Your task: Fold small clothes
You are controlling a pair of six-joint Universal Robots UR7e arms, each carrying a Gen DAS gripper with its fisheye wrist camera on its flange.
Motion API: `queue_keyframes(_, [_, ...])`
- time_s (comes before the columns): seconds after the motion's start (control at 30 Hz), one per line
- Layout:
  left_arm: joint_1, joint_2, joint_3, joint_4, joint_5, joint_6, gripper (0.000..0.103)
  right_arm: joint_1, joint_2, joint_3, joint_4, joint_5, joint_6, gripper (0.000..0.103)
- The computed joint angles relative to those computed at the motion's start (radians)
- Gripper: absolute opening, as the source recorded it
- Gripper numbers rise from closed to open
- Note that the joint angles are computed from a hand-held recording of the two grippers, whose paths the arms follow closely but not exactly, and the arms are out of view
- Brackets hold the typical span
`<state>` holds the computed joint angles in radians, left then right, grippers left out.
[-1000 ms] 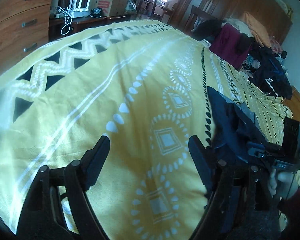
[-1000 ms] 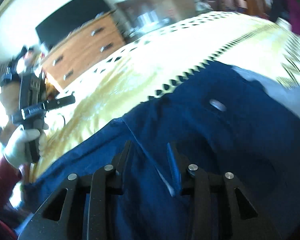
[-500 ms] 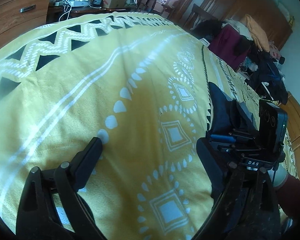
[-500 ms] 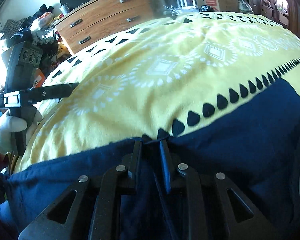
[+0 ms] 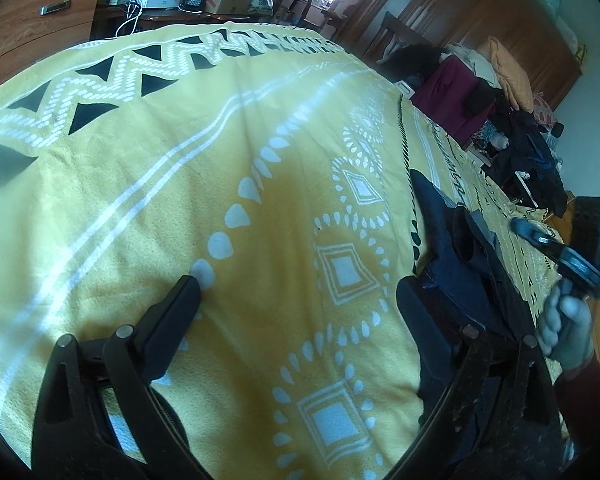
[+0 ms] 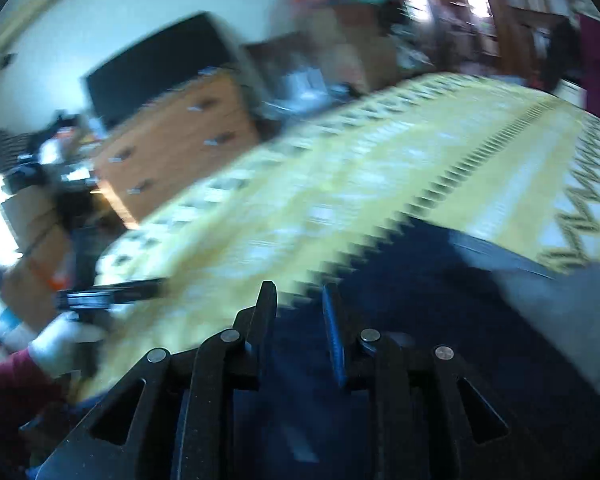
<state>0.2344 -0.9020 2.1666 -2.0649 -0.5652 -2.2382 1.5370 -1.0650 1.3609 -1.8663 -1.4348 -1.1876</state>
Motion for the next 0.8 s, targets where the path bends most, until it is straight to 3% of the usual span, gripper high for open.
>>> queue_keyframes(0.07, [0.000, 0.000, 0.001, -0.005, 0.002, 0.000, 0.098, -0.001, 0.069, -0.056, -0.025, -0.073, 0.067, 0.028])
queue_keyframes(0.13, [0.001, -0.001, 0.003, -0.011, 0.003, 0.003, 0.098, 0.011, 0.133, -0.060, -0.076, -0.206, 0.080, 0.027])
queue_keyframes(0.17, [0.003, 0.000, 0.001, -0.011, 0.001, 0.007, 0.099, 0.006, 0.150, -0.040, -0.115, -0.230, 0.076, 0.025])
queue_keyframes(0.23, [0.008, 0.003, -0.007, -0.011, -0.003, 0.021, 0.101, 0.006, 0.139, 0.001, -0.174, -0.214, 0.042, 0.028])
queue_keyframes(0.27, [0.011, 0.005, -0.009, -0.017, -0.004, 0.030, 0.101, 0.012, 0.135, 0.004, -0.172, -0.215, 0.044, 0.034])
queue_keyframes(0.37, [0.011, 0.004, -0.003, -0.032, -0.002, 0.040, 0.103, 0.009, 0.092, 0.002, -0.128, -0.116, 0.019, 0.034])
queue_keyframes(0.47, [0.008, 0.002, 0.006, -0.047, 0.003, 0.038, 0.103, -0.017, 0.058, -0.007, -0.120, -0.047, 0.062, 0.034])
queue_keyframes(0.53, [0.011, 0.004, -0.001, -0.041, -0.004, 0.042, 0.103, -0.022, 0.054, 0.016, -0.119, -0.128, 0.053, 0.034])
queue_keyframes(0.6, [0.022, 0.005, -0.013, -0.030, -0.020, 0.055, 0.103, -0.032, 0.051, 0.096, -0.206, -0.228, -0.001, 0.038])
queue_keyframes(0.67, [0.032, 0.005, -0.024, -0.025, -0.038, 0.074, 0.103, -0.038, 0.031, 0.119, -0.225, -0.201, -0.024, 0.045])
queue_keyframes(0.73, [0.037, 0.002, -0.023, -0.037, -0.044, 0.089, 0.103, -0.027, 0.016, 0.120, -0.229, -0.210, 0.013, 0.046])
queue_keyframes(0.8, [0.034, -0.004, -0.008, -0.064, -0.041, 0.111, 0.103, -0.030, -0.035, 0.146, -0.235, -0.156, 0.006, 0.046])
